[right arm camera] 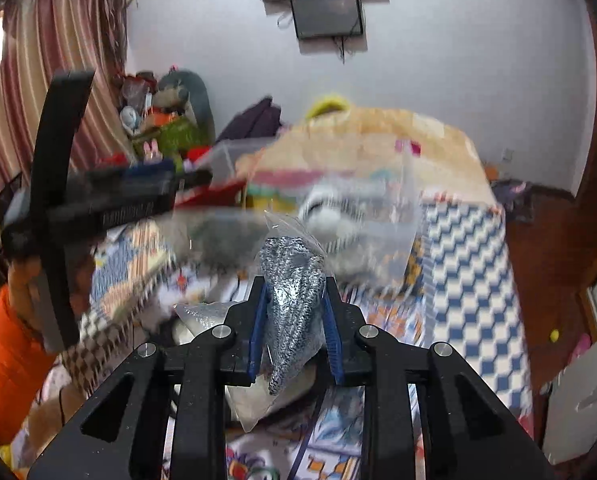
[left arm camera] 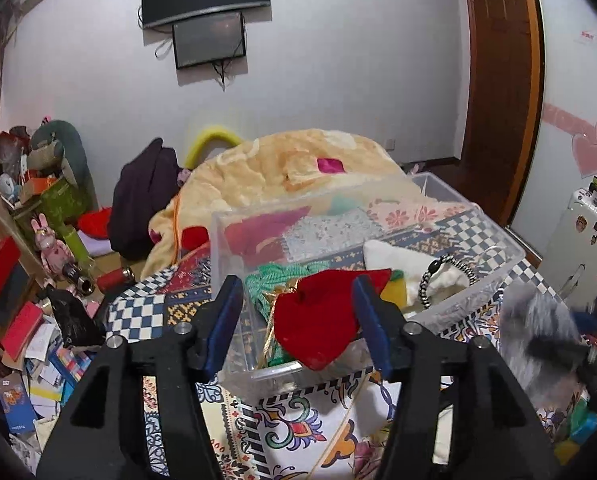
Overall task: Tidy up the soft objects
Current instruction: 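Drop the red pouch and scrubber bag into the clear box, opening both tools, then grasp the floral cloth with the left tool while the right tool grasps the black-trimmed white fabric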
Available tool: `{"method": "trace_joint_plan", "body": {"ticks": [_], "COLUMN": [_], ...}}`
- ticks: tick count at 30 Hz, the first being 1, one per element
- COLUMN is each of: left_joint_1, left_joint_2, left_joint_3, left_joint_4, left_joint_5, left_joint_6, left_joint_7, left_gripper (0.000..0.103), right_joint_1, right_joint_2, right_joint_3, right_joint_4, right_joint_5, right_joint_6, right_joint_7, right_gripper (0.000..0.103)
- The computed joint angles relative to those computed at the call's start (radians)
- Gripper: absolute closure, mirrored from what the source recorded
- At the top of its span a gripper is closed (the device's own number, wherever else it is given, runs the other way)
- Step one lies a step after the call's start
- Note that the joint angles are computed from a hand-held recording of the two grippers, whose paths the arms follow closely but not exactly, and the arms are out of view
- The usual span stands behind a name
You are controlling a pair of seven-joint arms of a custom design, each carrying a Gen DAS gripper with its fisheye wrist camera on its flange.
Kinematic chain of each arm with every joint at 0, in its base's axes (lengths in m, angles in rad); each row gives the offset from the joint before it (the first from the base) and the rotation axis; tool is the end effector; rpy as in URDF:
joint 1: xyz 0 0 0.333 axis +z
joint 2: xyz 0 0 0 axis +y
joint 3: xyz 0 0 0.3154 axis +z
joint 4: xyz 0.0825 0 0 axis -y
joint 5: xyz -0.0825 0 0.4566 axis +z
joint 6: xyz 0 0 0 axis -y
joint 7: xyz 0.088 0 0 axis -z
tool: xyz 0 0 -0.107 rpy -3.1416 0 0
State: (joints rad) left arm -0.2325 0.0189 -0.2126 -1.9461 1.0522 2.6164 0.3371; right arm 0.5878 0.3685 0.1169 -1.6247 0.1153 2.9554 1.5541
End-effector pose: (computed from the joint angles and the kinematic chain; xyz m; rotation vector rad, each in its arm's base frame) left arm 0.5985 -0.3064 0.5057 -1.6292 1.5930 -0.7665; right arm 0.6063 0.4884 0.4975 -1.9390 1.0360 -0.3725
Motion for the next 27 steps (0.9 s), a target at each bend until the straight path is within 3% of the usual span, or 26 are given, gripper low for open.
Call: {"method": "trace_joint_plan", "body": {"ticks": [2, 5, 9, 14, 16, 18, 20, 21, 24, 27], "left_joint_1": [0.0, 0.005, 0.015, 0.035, 0.04, 0.044, 0.046, 0.046, 0.047, 0.047], "left_joint_2": [-0.015, -0.044, -0.08, -0.105, -0.105, -0.112, -0.117, -0.12, -0.128, -0.141], "left_joint_3": [-0.001, -0.006, -0.021, -0.024, -0.027, -0.03, -0.032, -0.033, -0.036, -0.04], "left_joint_4": [-0.011, -0.034, -0.061, -0.094, -0.101, -0.116, -0.129, -0.137, -0.156, -0.178], "left_joint_5": [0.008, 0.038, 0.08, 0.033, 0.016, 0.002, -0.019, -0.03, -0.067, -0.099], "left_joint_6": [0.008, 0.014, 0.01, 0.064, 0.069, 0.072, 0.071, 0.072, 0.071, 0.075], "left_joint_7": [-0.018, -0.062, -0.108, -0.103, -0.101, -0.095, -0.084, -0.078, -0.055, -0.034], "left_gripper": [0.036, 0.023, 0.005, 0.004, 0.004, 0.004, 0.004, 0.004, 0.004, 0.004], "right_joint_1": [0.003, 0.046, 0.1, 0.143, 0.116, 0.12, 0.142, 0.144, 0.146, 0.156], "right_joint_2": [0.01, 0.043, 0.134, 0.238, 0.265, 0.283, 0.29, 0.293, 0.27, 0.231], "right_joint_3": [-0.007, -0.067, -0.151, -0.225, -0.189, -0.193, -0.22, -0.221, -0.218, -0.228], "right_joint_4": [0.024, 0.086, 0.232, 0.383, 0.423, 0.444, 0.449, 0.455, 0.419, 0.37], "right_joint_5": [-0.002, -0.055, -0.144, -0.252, -0.25, -0.274, -0.323, -0.34, -0.377, -0.418], "right_joint_6": [0.018, 0.033, -0.018, -0.112, -0.154, -0.177, -0.197, -0.21, -0.196, -0.175], "right_joint_7": [0.007, 0.065, 0.154, 0.271, 0.257, 0.271, 0.294, 0.297, 0.305, 0.326], "right_gripper": [0.079, 0.079, 0.079, 0.078, 0.075, 0.074, 0.066, 0.054, 0.036, 0.031]}}
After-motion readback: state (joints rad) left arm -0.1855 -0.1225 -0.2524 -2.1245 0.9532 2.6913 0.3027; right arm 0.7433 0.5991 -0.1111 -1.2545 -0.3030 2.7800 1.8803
